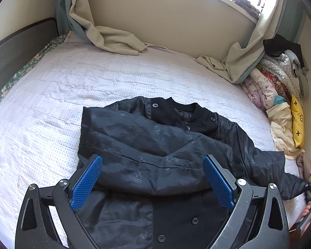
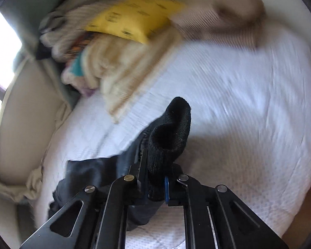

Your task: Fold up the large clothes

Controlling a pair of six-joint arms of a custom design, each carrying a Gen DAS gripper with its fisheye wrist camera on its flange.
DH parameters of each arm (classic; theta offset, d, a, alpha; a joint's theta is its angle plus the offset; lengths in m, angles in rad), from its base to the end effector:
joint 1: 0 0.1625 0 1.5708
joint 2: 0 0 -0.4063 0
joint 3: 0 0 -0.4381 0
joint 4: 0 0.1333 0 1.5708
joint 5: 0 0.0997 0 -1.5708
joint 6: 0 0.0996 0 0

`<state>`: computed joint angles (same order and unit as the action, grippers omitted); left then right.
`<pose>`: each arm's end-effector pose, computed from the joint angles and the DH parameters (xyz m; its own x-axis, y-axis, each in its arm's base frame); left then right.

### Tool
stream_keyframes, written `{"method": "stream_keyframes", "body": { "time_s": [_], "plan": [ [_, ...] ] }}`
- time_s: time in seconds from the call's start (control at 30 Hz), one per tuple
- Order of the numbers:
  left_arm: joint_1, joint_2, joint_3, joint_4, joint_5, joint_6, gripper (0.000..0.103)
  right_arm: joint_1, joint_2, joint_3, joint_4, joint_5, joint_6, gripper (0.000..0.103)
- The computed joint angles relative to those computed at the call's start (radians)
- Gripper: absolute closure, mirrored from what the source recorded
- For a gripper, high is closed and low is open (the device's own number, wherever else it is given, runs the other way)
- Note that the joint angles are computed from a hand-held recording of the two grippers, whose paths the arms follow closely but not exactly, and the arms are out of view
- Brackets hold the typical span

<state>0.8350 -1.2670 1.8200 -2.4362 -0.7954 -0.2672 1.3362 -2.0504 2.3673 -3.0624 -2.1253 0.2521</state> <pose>-0.2596 -0.5893 0.2830 -0.8185 0.1222 -0.5613 0.4381 0.7648 -0.4723 -0.0016 -0.3547 0.4457 -0.6690 0.7425 -0.0334 0.2649 0.1962 -0.9441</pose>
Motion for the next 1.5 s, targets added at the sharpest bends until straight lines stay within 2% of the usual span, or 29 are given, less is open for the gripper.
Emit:
{"method": "stream_keyframes", "body": {
  "time_s": [0.1, 0.13, 0.23, 0.33, 0.5, 0.7, 0.97, 1.13, 1.23, 1.3, 1.33, 1.37, 1.43, 1.5],
  "plan": [
    [-0.004, -0.007, 0.007, -0.002, 0.017, 0.01, 0.004, 0.163, 0.106, -0.038, -0.137, -0.149, -0.145, 0.096],
    [-0.006, -0.009, 0.01, -0.003, 0.023, 0.014, 0.004, 0.235, 0.163, -0.06, -0.204, -0.204, -0.222, 0.096],
    [-0.007, -0.018, 0.017, -0.002, 0.029, 0.021, 0.004, 0.382, 0.305, -0.118, -0.349, -0.281, -0.401, 0.096],
    [-0.007, -0.027, 0.023, 0.002, 0.026, 0.025, 0.004, 0.485, 0.429, -0.171, -0.42, -0.292, -0.523, 0.096],
    [-0.003, -0.037, 0.029, 0.007, 0.009, 0.032, 0.004, 0.58, 0.568, -0.233, -0.35, -0.218, -0.576, 0.096],
    [0.009, -0.045, 0.033, 0.017, -0.031, 0.027, 0.004, 0.635, 0.739, -0.305, -0.206, -0.127, -0.588, 0.096],
    [0.033, -0.047, 0.026, 0.042, -0.056, -0.001, 0.004, 0.655, 0.942, -0.369, -0.031, -0.056, -0.621, 0.096],
    [0.055, -0.041, 0.018, 0.084, -0.074, -0.025, 0.004, 0.632, 1.035, -0.394, 0.033, -0.071, -0.636, 0.096],
    [0.064, -0.038, 0.013, 0.109, -0.084, -0.031, 0.004, 0.616, 1.048, -0.392, 0.05, -0.074, -0.636, 0.095],
    [0.07, -0.035, 0.009, 0.125, -0.089, -0.033, 0.004, 0.602, 1.033, -0.4, 0.119, -0.036, -0.584, 0.078],
    [0.074, -0.034, 0.007, 0.135, -0.095, -0.036, 0.004, 0.594, 1.015, -0.399, 0.159, -0.005, -0.553, 0.056],
    [0.078, -0.033, 0.004, 0.147, -0.103, -0.039, 0.004, 0.589, 0.995, -0.397, 0.183, 0.033, -0.533, 0.041],
    [0.088, -0.031, -0.001, 0.166, -0.119, -0.046, 0.004, 0.586, 0.963, -0.389, 0.187, 0.09, -0.512, 0.036],
    [0.097, -0.029, -0.002, 0.182, -0.132, -0.054, 0.004, 0.581, 0.918, -0.387, 0.213, 0.147, -0.492, 0.035]
  ]
}}
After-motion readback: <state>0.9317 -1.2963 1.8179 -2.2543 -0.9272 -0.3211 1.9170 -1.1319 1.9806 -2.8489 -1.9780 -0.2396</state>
